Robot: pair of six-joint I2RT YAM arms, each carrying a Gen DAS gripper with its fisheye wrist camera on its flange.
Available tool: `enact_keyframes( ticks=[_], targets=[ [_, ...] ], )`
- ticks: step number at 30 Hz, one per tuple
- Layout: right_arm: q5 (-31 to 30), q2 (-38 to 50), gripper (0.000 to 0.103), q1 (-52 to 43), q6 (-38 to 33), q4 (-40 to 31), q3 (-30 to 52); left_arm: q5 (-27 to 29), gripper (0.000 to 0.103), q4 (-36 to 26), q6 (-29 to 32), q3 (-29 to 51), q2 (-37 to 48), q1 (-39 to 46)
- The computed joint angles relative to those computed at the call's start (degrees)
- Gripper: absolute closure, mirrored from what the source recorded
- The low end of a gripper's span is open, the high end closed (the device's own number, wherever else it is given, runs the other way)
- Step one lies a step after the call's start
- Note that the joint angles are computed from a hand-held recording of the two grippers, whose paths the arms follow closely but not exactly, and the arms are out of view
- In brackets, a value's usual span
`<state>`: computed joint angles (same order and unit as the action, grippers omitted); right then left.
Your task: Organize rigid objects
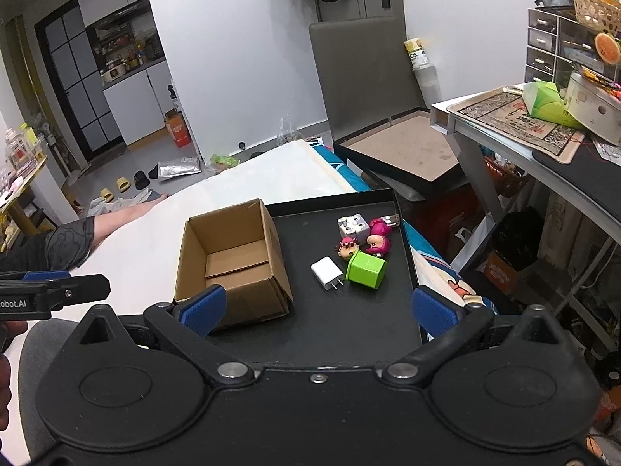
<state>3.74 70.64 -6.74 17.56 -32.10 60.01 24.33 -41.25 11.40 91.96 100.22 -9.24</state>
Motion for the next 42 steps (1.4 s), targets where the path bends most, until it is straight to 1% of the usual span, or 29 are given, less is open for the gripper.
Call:
enact_keyframes(
  ticks=[16,22,32,42],
  targets=[
    [1.99,-1.97,0.0,1.37,0.12,0.6,-1.3,0.44,0.009,1.05,-0.57,-1.27,-1.8,0.45],
    [2.76,-1.95,0.0,1.55,0.18,0.06,-1.11,1.13,0.009,1.07,-0.5,-1.82,-2.22,0.58],
    [6.0,-1.6,0.0,3.32,0.34,-0.52,-0.58,1.14,0.009,1.43,-0.72,-2.15,-2.31,0.38],
    [6.88,-1.62,0.0,3.65,0.0,-0.23,-0.81,1.42,0.009,2.02,-0.97,-2.82,-2.46,0.36]
  ],
)
